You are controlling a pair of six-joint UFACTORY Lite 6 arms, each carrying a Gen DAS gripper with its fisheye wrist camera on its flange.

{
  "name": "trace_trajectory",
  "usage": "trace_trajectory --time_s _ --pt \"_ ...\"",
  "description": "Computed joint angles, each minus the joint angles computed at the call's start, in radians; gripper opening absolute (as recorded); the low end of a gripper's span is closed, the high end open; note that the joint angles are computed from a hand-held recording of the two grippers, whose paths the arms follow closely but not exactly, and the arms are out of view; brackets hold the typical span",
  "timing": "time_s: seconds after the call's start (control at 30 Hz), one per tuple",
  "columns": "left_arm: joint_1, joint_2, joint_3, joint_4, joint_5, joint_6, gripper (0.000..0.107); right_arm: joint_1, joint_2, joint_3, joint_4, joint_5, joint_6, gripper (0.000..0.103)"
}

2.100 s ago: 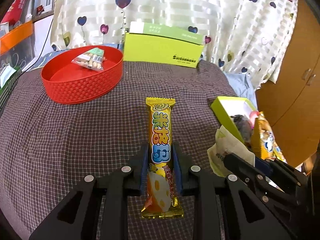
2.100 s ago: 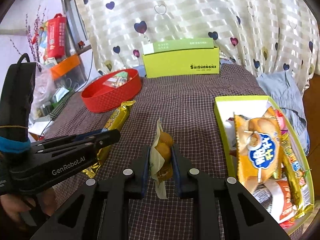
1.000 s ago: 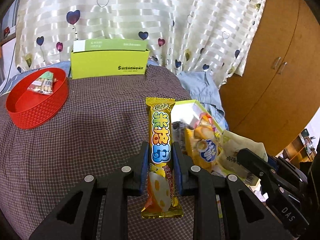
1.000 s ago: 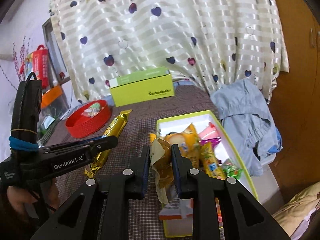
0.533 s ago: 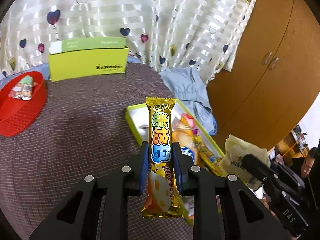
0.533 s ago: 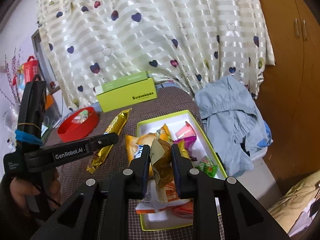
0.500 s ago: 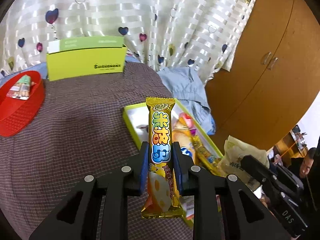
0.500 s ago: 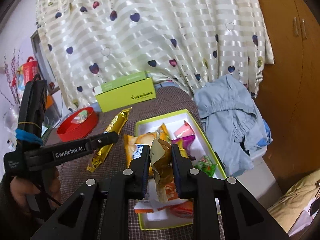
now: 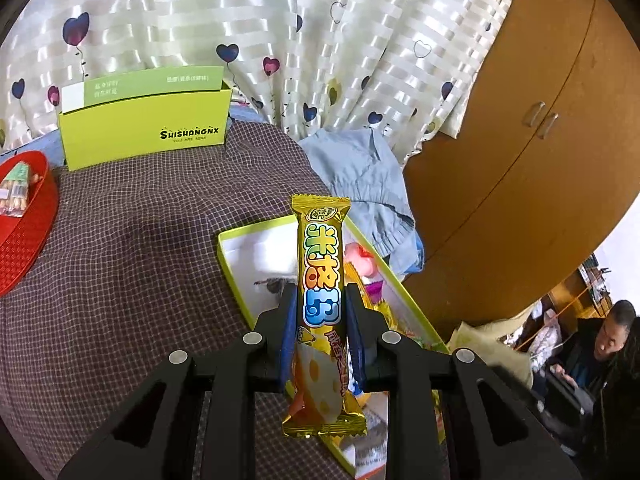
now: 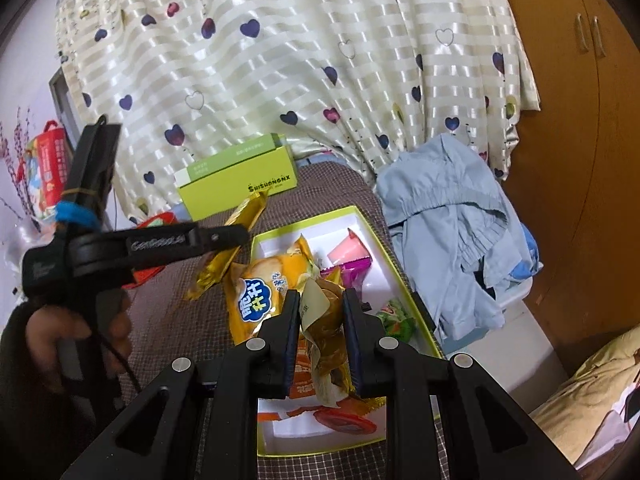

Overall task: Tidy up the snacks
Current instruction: 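Carry the candy bar with the left tool while the right tool carries the packet to the box, then open the left tool over the box while the right tool releases the packet into it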

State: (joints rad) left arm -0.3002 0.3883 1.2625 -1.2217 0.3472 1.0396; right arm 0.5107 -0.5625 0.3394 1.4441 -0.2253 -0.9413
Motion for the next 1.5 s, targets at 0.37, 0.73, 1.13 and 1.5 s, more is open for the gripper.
trace_trajectory --time_s 0.37,0.73,1.13,1.5 --pt "-0.017 0.218 0.271 0.235 0.036 -0.257 0.024 0.063 0.254 0.119 -0.214 -0.105 0.156 0.019" --pt "-0.042 0.429 0.538 0.508 0.090 -0.522 0.024 0.075 0.404 0.174 -0.360 -0.151 0.284 0.019" --pt "-0.066 0.552 0.705 0.652 0.144 -0.668 0.024 0.035 0.443 0.173 -0.580 -0.153 0.504 0.019" --pt "-0.074 0.600 0.783 0.733 0.181 -0.745 0.029 -0.023 0.432 0.148 -0.869 -0.111 0.810 0.025"
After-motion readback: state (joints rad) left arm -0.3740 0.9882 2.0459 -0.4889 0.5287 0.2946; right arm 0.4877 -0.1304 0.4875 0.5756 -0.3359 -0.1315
